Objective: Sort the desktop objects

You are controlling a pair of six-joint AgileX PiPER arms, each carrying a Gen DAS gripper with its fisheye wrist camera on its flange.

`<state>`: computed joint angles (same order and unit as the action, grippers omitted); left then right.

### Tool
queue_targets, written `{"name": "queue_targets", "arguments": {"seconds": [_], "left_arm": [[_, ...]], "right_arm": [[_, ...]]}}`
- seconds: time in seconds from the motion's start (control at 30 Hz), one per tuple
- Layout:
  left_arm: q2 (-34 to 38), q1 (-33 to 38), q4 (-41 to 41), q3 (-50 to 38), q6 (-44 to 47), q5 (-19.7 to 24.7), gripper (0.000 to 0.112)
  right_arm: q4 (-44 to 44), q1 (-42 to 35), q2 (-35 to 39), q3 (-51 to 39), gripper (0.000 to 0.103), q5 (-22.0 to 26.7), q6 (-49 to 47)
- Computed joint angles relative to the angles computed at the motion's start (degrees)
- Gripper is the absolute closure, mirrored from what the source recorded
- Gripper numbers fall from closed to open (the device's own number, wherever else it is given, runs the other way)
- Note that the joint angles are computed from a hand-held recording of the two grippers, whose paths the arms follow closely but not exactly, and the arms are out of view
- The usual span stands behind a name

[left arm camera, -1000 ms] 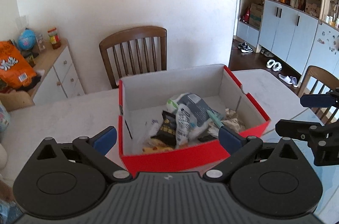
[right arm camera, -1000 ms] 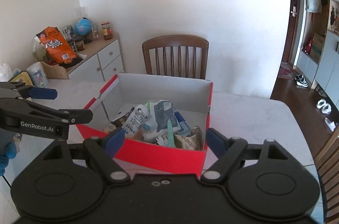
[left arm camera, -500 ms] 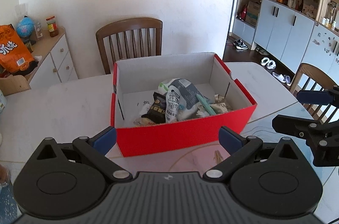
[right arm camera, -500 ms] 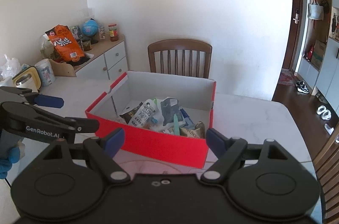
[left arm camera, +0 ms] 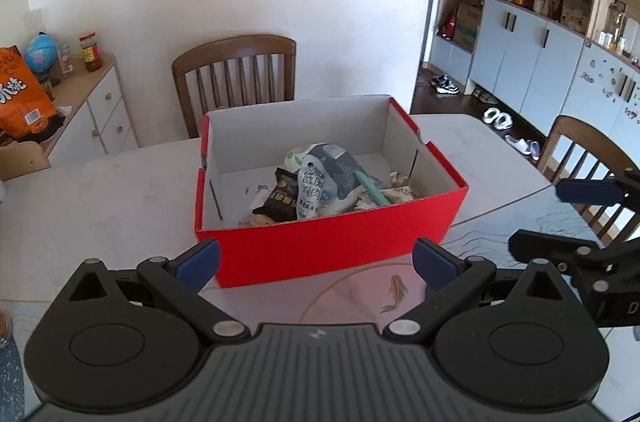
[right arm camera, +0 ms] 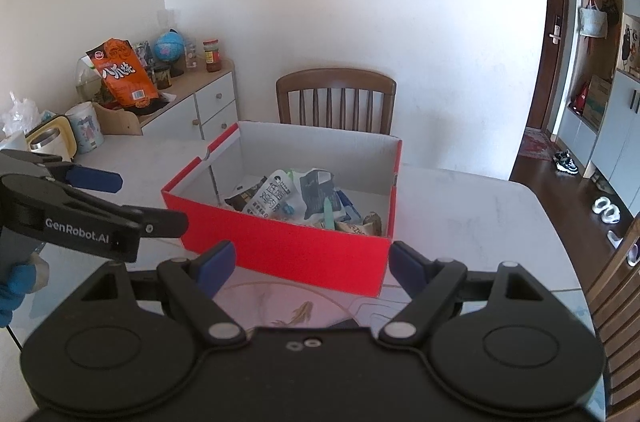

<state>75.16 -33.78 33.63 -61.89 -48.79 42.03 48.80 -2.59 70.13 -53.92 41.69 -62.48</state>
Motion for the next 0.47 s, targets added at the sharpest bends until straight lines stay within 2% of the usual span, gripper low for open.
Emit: {"name": "queue_targets", "arguments": {"seconds": [0.47], "left_arm": [[-0.4, -0.2, -2.9, 1.2, 1.1, 0.5, 0.010]], "right_arm": [[-0.4, -2.2, -1.1, 0.5, 0.019, 1.4, -0.7]]}}
